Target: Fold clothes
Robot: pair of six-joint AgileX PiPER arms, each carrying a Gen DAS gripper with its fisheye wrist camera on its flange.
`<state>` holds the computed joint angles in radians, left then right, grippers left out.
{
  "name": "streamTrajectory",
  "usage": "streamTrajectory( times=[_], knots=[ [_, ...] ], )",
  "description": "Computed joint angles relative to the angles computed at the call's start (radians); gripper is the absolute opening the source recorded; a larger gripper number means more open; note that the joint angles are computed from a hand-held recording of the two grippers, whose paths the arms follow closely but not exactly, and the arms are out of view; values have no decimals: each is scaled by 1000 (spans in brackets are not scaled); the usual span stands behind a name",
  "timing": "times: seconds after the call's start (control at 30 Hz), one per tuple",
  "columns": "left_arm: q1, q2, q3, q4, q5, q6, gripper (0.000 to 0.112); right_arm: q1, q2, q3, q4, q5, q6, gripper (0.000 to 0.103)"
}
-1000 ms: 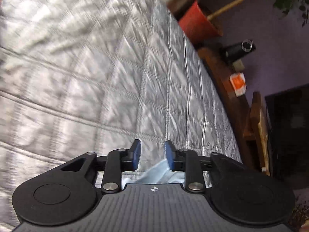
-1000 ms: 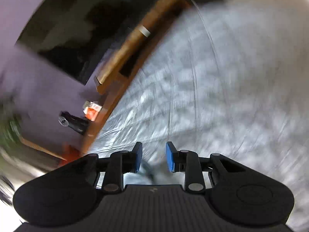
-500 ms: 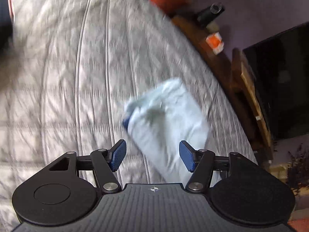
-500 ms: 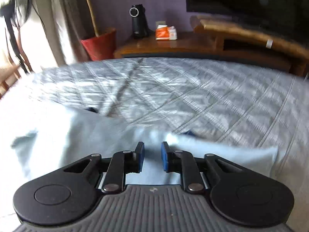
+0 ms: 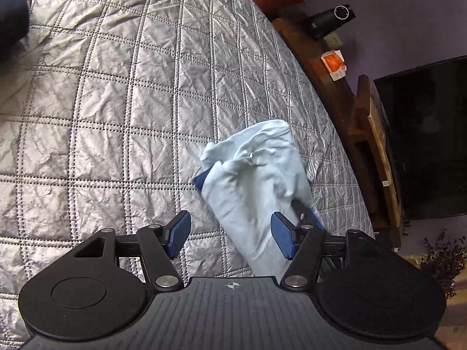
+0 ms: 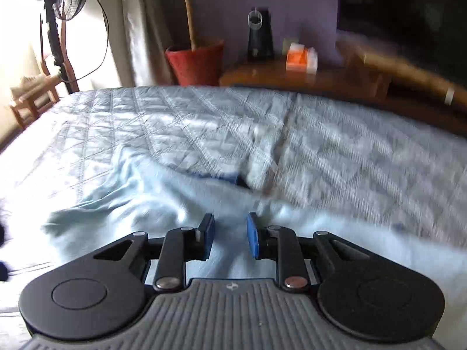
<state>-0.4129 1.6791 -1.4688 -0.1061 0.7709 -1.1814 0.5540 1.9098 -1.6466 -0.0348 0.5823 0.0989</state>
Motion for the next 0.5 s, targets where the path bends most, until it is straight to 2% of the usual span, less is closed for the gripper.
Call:
streamTrajectory(
  times=[0.03, 0.1, 0.2, 0.33, 0.4, 0.43, 0.5],
  knots=[
    [6, -2, 3, -10, -2, 7, 67, 10, 22, -18, -53, -13, 29, 21],
    [23, -10, 14, -28, -10, 14, 67, 38, 53, -82, -191, 32, 142, 21],
    [43, -26, 33, -26, -20, -4, 67, 65, 24, -53, -292, -5, 245, 25],
    [56, -44, 50, -10, -21, -30, 67, 98, 32, -50, -169, -30, 76, 27],
    [58, -45, 51, -12, -17, -28, 67, 68, 66, -72, -5, 10, -19, 36],
    [59, -43, 50, -15, -15, -25, 67, 57, 66, -57, 35, -17, -29, 38],
    [64, -45, 50, -19, -16, -22, 67, 65, 59, -55, -5, -7, -13, 37]
  ],
)
